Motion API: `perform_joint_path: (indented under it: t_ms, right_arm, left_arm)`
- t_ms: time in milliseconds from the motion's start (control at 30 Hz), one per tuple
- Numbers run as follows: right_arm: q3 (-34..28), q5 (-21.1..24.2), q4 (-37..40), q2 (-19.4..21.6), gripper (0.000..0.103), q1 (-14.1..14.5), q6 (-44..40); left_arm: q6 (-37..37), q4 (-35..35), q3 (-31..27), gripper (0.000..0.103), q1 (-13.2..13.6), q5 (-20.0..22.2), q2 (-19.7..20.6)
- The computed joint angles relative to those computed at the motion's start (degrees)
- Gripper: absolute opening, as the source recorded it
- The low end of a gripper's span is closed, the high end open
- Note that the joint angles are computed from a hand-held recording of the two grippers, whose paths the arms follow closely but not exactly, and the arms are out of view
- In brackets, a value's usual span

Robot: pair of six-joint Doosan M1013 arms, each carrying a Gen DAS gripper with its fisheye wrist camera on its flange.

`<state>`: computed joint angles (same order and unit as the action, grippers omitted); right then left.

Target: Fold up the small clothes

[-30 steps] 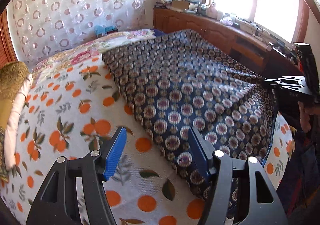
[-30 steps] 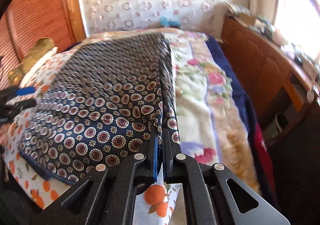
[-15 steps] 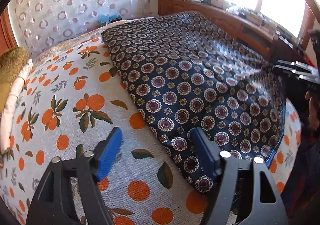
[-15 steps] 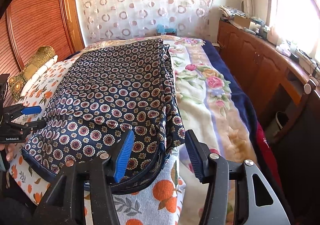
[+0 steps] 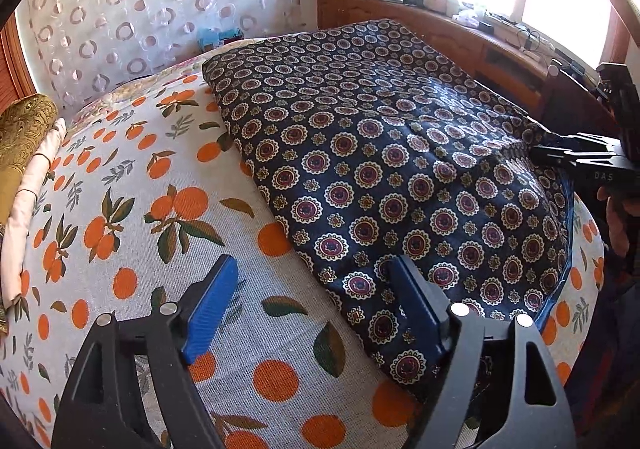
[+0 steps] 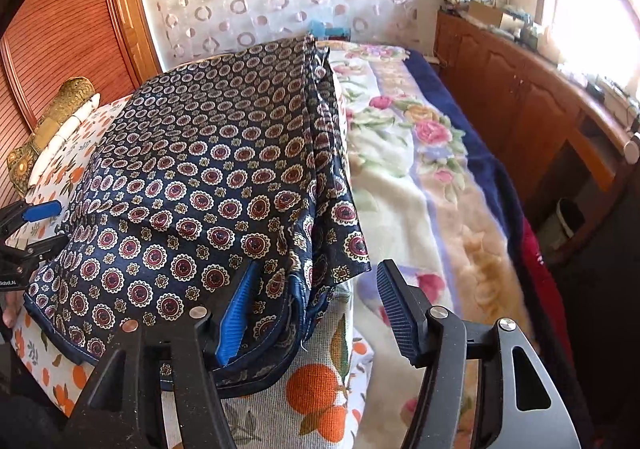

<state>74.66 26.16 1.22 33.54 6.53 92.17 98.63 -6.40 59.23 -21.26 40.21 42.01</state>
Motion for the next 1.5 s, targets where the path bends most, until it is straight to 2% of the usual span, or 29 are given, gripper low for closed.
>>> perform_joint_path:
  t_ms: [67,133,167,333,467,533,567,667,733,800,867,900,1100,1200,1300,1400,1500]
  right_arm:
    - [-0.2,0.2,1.6,0.2,0.063,-0.1,-1.5]
    - [-0.5,0.5,3.8,0.3,0.063,-0.2,-3.7]
    - [-0.6,0.7,4.3,0.4,0.063,-0.2,-4.5]
    - [-0.8,1.7,4.7,0.4,0.061,0.0,-7.3]
    - [-0.7,1.5,6.3,0.4,0.061,-0.2,-8.3]
    - [-0.8,1.5,7.6,0.5,0.059,-0.4,-8.4]
    - [-0.6,1.1,7.3,0.5,0.057,-0.4,-7.9]
    - [0.3,-1.3,1.7,0.1,0.041,0.1,-2.5]
    - [1.3,-3.2,0.9,-0.4,0.013,0.2,-2.3]
    - [1.6,-3.5,1.1,-0.5,0.009,0.6,-3.4]
    - [1.4,-2.7,4.2,-0.3,0.007,0.7,-7.9]
    - [1.6,-2.9,3.4,-0.4,0.006,0.8,-7.8]
    - [2.2,-4.0,13.8,-1.7,0.004,0.0,-18.0]
    - [2.4,-5.7,21.9,-2.8,0.003,-0.5,-25.9]
    - [0.6,-6.2,26.2,-2.9,0.003,-0.8,-30.3]
    - [-3.4,-5.2,25.4,-1.5,0.003,-1.0,-29.8]
    - [-8.8,-3.2,21.6,1.1,0.003,-1.0,-25.9]
  left_arm:
    - [0.9,-0.9,0.6,0.080,0.0,-0.1,-0.4]
    - [6.4,-6.6,1.2,0.079,0.4,0.6,-0.8]
    - [9.4,-10.8,1.6,0.074,0.8,0.9,-1.1]
    - [11.1,-18.3,3.6,0.058,1.5,1.9,-2.2]
    - [12.1,-21.5,4.9,0.052,1.6,2.0,-3.0]
    - [12.2,-21.7,5.2,0.047,1.4,1.9,-3.1]
    - [12.6,-22.2,5.4,0.040,1.3,1.8,-3.2]
    - [10.9,-21.9,6.2,0.031,1.0,1.0,-3.6]
    - [11.0,-22.8,6.9,0.027,1.1,0.5,-3.9]
    - [11.8,-23.9,7.3,0.015,1.1,0.5,-4.1]
    - [12.9,-25.6,7.9,0.008,1.3,0.0,-4.3]
    - [13.9,-26.7,7.8,0.006,1.4,0.1,-4.3]
    - [22.4,-36.2,7.2,0.005,2.6,0.4,-5.2]
    - [25.1,-39.5,4.8,0.004,3.1,1.1,-5.1]
    - [25.6,-40.6,0.6,0.004,3.6,1.9,-3.9]
    - [22.9,-37.2,-4.4,0.004,3.7,1.3,-1.8]
    - [18.3,-33.8,-10.8,0.004,4.3,2.6,1.4]
